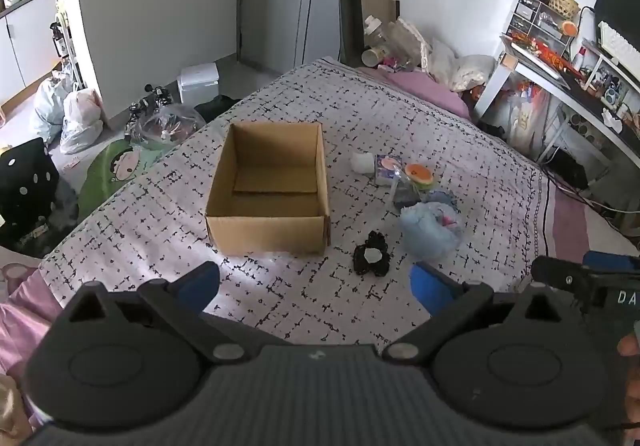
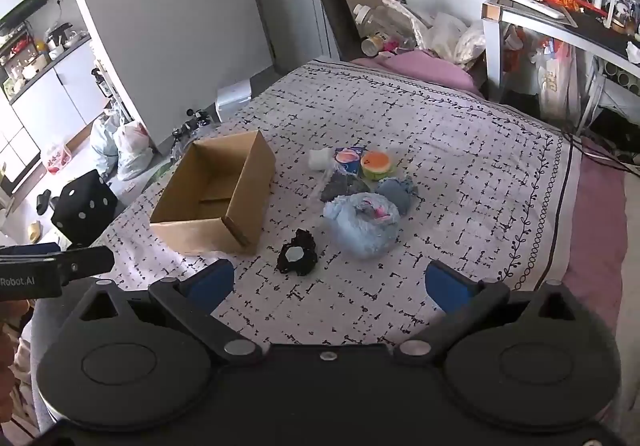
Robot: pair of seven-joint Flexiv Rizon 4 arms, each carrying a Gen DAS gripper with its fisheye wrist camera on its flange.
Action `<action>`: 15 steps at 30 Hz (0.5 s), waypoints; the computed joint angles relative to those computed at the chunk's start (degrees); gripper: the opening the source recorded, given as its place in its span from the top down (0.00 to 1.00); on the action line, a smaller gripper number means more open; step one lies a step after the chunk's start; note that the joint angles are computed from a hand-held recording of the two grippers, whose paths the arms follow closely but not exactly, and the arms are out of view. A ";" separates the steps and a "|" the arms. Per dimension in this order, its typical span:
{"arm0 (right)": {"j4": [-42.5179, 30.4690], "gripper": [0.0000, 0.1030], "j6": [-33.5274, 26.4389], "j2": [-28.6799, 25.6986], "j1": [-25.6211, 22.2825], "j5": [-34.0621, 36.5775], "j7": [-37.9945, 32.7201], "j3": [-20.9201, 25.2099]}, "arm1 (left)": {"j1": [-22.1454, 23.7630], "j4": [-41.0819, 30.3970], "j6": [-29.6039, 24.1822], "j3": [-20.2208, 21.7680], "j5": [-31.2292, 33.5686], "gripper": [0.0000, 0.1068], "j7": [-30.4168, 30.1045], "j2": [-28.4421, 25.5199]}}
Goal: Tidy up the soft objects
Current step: 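Move the left tool toward the light-blue fluffy plush on the bed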
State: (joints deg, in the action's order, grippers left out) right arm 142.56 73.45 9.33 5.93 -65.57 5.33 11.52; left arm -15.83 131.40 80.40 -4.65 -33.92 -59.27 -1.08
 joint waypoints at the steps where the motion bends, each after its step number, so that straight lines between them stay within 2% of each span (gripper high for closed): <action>1: 0.11 0.00 0.08 0.14 -0.07 -0.08 -0.01 -0.03 | 0.00 0.02 -0.20 0.02 0.33 0.05 -0.30 0.07; 7: 0.68 0.00 -0.41 1.04 -0.25 1.23 -0.84 0.18 | -0.38 0.17 -0.97 0.00 0.95 0.05 -1.04 0.64; 10: 0.85 0.00 -0.19 1.26 -0.44 1.42 -1.32 0.26 | -0.98 0.38 -1.06 -0.18 -1.61 0.05 0.70 0.75; 15: 0.89 0.00 -0.37 1.49 -0.59 1.35 -1.79 0.50 | -1.18 0.49 -1.07 0.03 -0.56 0.05 -0.23 1.07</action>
State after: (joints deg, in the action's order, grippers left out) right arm 143.46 73.08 10.81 5.34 -64.22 3.54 12.02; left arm -17.01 131.89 79.33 -4.62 -34.48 -59.50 -0.01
